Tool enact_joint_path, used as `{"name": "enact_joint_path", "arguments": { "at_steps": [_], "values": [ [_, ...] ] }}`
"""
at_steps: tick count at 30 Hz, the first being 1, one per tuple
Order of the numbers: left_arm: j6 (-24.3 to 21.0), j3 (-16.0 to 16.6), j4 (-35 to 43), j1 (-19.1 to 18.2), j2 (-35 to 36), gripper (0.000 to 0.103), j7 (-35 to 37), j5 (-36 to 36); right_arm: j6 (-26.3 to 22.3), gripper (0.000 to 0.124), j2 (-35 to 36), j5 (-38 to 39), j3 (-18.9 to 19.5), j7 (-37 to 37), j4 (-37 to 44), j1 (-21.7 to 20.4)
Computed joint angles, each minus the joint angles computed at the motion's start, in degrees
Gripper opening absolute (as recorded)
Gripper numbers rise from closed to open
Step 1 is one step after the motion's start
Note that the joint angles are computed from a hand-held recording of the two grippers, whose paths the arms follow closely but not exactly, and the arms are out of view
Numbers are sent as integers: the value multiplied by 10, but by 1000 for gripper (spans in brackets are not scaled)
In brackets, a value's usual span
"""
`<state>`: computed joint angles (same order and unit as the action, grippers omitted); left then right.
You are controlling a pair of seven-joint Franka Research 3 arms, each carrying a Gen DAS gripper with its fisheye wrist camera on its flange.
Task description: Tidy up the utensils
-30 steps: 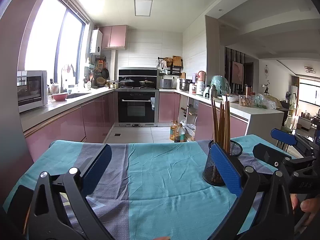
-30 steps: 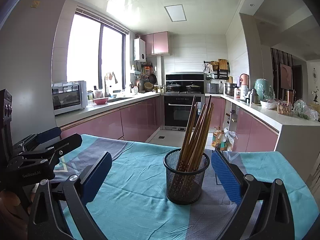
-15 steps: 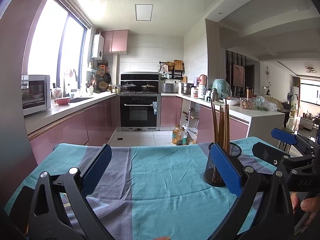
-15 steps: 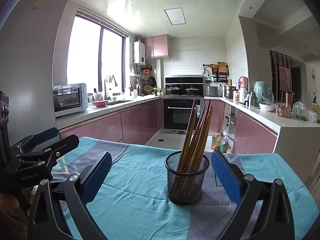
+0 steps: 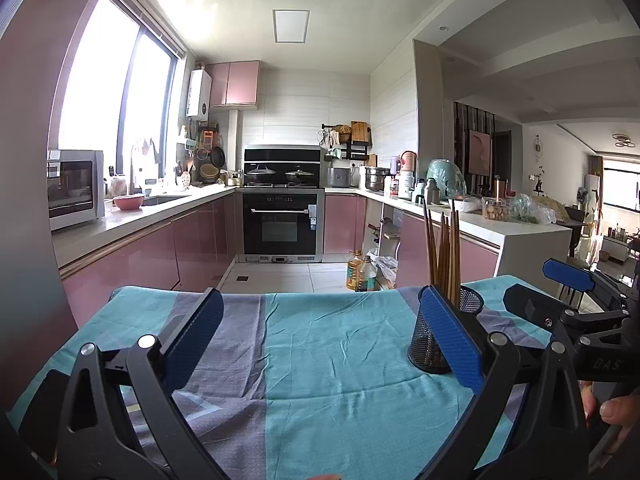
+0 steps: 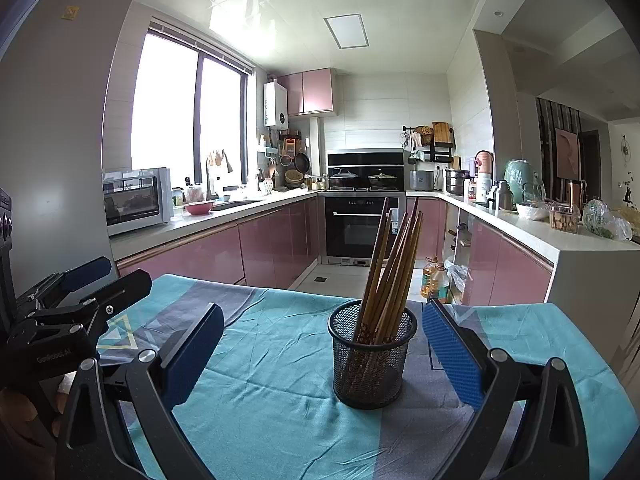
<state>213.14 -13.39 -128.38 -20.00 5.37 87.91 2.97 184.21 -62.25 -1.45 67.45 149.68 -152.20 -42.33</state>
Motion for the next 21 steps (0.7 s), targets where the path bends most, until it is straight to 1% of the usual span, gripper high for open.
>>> {"name": "enact_joint_path", "arguments": {
  "at_steps": [8,21],
  "values": [
    [-1,0,-2,-5,-3,97,15,-19,0,96,-3,1,4,5,2,-5],
    [-14,-2,1,-24,-4,97,66,-86,-10,96,-11,-5,9,17,3,-6]
  ]
}}
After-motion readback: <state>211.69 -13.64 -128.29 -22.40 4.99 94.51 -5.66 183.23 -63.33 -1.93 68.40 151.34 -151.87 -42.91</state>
